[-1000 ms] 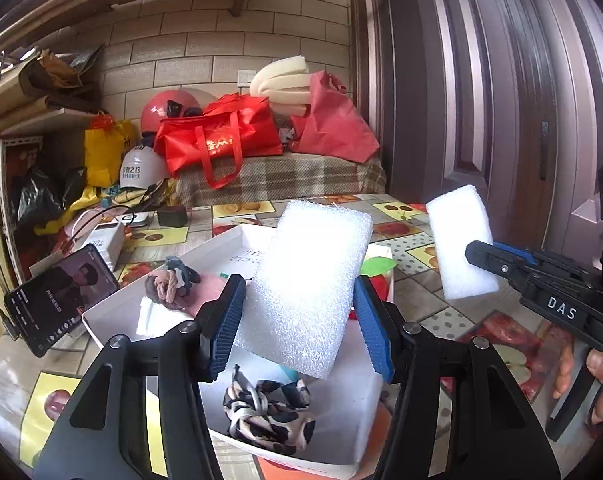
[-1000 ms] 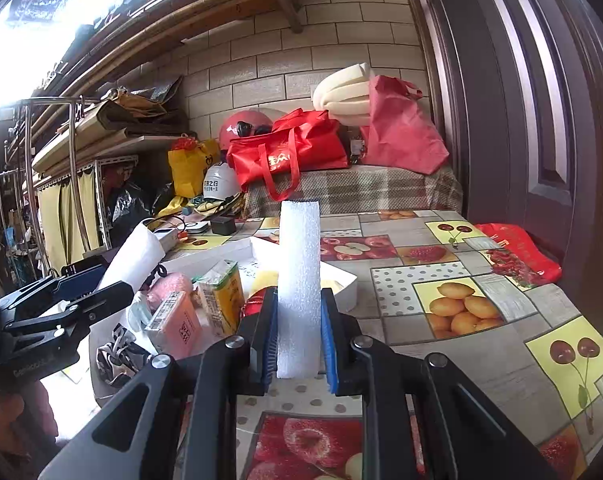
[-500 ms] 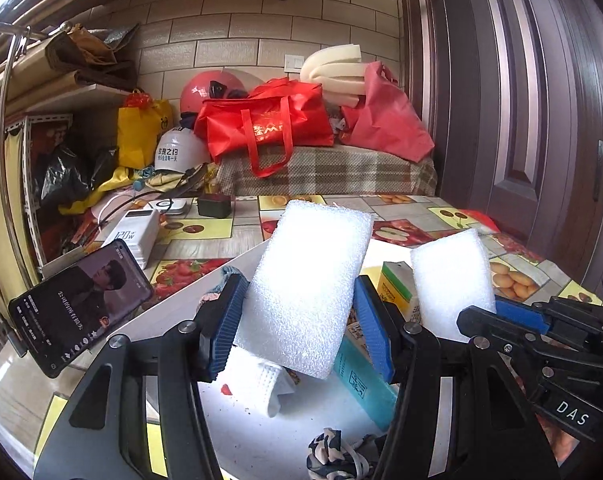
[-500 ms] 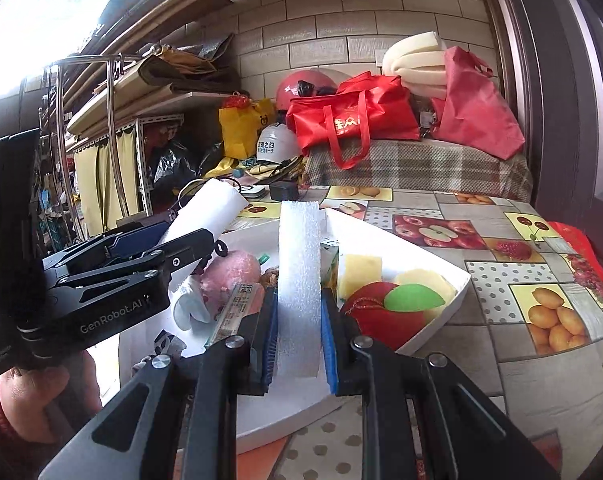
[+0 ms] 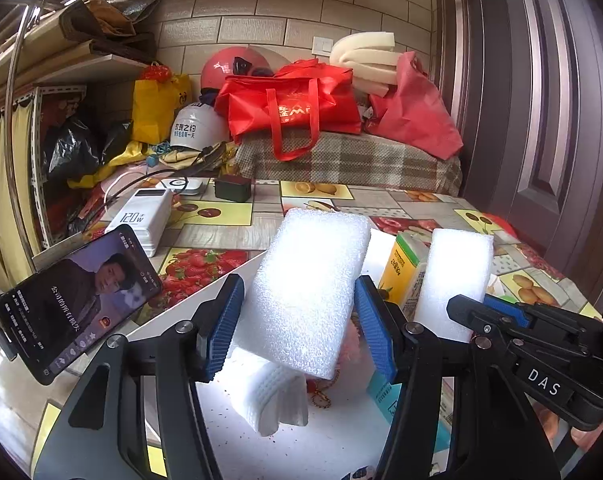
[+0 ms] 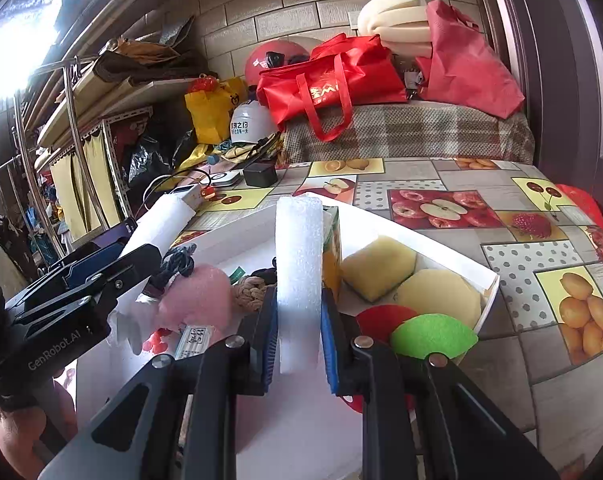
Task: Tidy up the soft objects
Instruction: 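Carry both foam sleeves into the tray and open both tools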
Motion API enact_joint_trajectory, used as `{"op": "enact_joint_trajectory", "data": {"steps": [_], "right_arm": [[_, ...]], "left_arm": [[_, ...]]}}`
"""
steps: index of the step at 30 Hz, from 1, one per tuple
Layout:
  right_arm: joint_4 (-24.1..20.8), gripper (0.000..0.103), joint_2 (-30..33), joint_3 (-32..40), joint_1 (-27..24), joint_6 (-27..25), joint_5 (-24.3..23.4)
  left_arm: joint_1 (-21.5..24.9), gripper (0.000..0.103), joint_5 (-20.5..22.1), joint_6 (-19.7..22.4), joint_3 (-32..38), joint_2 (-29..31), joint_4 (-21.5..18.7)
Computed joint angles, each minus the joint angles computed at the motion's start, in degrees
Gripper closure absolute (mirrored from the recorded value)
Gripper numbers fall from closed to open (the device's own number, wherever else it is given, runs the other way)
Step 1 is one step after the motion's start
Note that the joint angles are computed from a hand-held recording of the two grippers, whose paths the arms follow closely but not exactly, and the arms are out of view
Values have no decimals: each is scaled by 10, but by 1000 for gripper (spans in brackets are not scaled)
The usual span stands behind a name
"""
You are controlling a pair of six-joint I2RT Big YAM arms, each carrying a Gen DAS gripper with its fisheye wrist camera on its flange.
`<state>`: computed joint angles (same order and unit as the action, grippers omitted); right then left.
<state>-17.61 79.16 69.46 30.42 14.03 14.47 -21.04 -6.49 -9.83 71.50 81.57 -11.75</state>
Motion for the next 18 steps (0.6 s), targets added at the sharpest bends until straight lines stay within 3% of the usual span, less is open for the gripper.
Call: {"op": "enact_joint_trajectory", "data": {"steps": [1,2,3,5,7,8,9,13,15,18], "right_arm": [[5,84,0,1,5,-10,9],[14,84,-3,-4,11,-21,20],[24,76,-4,-6,16,-34,29],[47,59,-12,-18,29,-46,71],[65,38,-21,-30,25,-31,83],[71,12,-25,-35,19,-18,76],[75,0,-28,-38,16,-13,68],[106,0,-32,-48,29,-44,89],[125,0,-32,-52,41,-73,108],[140,0,-33,-56,45,-84,120]], "left_arm": [[-2,37,-6,3,-4,-2,6],[-5,22,-12,7,-9,-6,16],[-7,8,-18,12,-15,-10,27],[-10,1,-38,11,-29,-18,50],[-1,0,-26,-8,-33,-22,56],[3,0,-23,-18,-31,-21,51],[5,0,-21,-23,-29,-20,46],[-2,0,-34,-8,-35,-24,59],[-10,0,-66,0,-36,-24,61],[-11,0,-65,0,-39,-27,61]]}}
